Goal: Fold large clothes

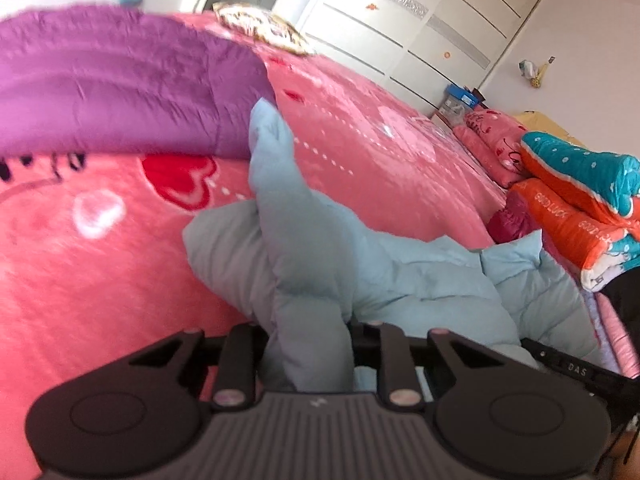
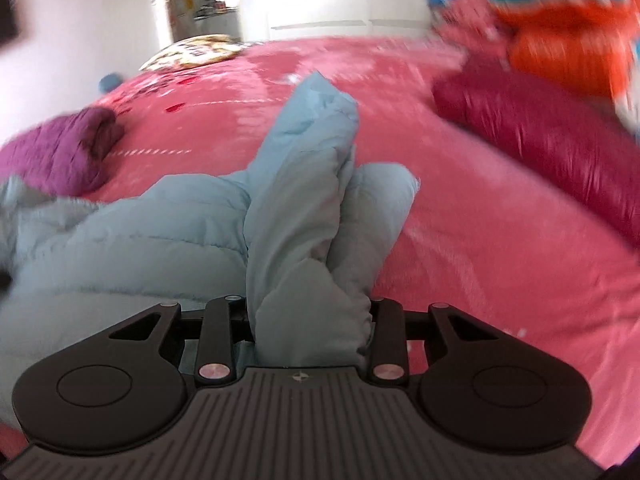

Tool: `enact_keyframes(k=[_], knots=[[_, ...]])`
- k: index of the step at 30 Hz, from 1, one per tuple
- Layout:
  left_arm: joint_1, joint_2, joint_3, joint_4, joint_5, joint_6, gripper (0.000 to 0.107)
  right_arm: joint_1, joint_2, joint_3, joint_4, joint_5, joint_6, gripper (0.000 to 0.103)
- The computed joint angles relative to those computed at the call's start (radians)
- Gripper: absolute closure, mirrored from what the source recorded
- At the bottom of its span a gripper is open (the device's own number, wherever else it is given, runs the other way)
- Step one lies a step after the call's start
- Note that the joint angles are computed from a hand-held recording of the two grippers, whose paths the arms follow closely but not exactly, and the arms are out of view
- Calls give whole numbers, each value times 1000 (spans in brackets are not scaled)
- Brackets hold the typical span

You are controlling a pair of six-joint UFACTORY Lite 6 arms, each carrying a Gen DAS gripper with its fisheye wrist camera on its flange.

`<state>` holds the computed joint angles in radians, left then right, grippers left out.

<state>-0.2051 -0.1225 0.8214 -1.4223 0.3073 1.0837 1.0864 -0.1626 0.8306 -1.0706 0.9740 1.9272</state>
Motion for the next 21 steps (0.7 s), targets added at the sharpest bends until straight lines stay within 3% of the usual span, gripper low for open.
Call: enact_keyframes(k=[4,8,15,21], knots=[[-16,-113,-32,169,-60,-138,88,93,62,63,-35,97,-33,64],[2,-208,-68,199,-70,-147,88,147,93,97,-81,175,-39,66],[122,-248,-55,-13,7,107,88,161,183,227,-161,261,-132,67],[286,-182,51,-107,110,200,88,52,304,456,-257,183,-243,67]])
